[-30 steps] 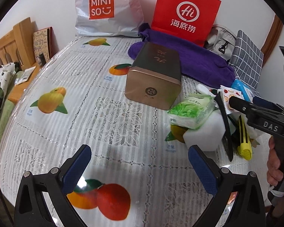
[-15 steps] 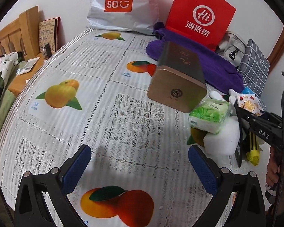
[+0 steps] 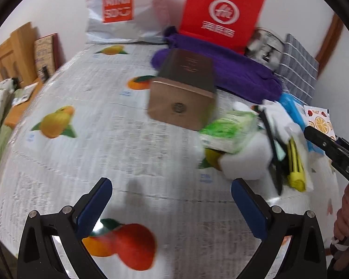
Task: Organize soft objects
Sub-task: 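Close the left tool on the white sponge block while the right tool lifts the packet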
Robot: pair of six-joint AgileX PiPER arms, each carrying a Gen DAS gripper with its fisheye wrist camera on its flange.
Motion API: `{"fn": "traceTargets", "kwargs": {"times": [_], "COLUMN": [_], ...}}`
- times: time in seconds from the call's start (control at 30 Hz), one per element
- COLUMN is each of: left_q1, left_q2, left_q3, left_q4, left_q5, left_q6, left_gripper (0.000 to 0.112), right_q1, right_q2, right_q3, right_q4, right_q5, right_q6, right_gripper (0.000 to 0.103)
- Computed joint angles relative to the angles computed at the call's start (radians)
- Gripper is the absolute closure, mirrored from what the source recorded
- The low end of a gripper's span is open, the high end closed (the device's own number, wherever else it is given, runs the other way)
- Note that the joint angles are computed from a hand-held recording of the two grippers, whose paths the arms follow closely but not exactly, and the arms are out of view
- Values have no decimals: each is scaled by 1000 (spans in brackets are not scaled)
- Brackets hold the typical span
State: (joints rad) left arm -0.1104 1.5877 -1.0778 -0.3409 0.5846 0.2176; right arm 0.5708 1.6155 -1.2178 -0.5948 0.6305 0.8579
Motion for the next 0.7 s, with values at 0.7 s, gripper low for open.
{"fn": "traceTargets", "kwargs": {"times": [0.7], "left_q1": [-229], "left_q2": [116], "left_q3": [-98], "left_q4": [129], "left_q5": [-101], "left_q6": [-97], "left_gripper": [25], "right_q1": [-118], "right_q2": [-357], "right_q3": [492], "right_q4": [1], "right_q5": [-157], "right_q6": [84], "right_gripper": [62]}}
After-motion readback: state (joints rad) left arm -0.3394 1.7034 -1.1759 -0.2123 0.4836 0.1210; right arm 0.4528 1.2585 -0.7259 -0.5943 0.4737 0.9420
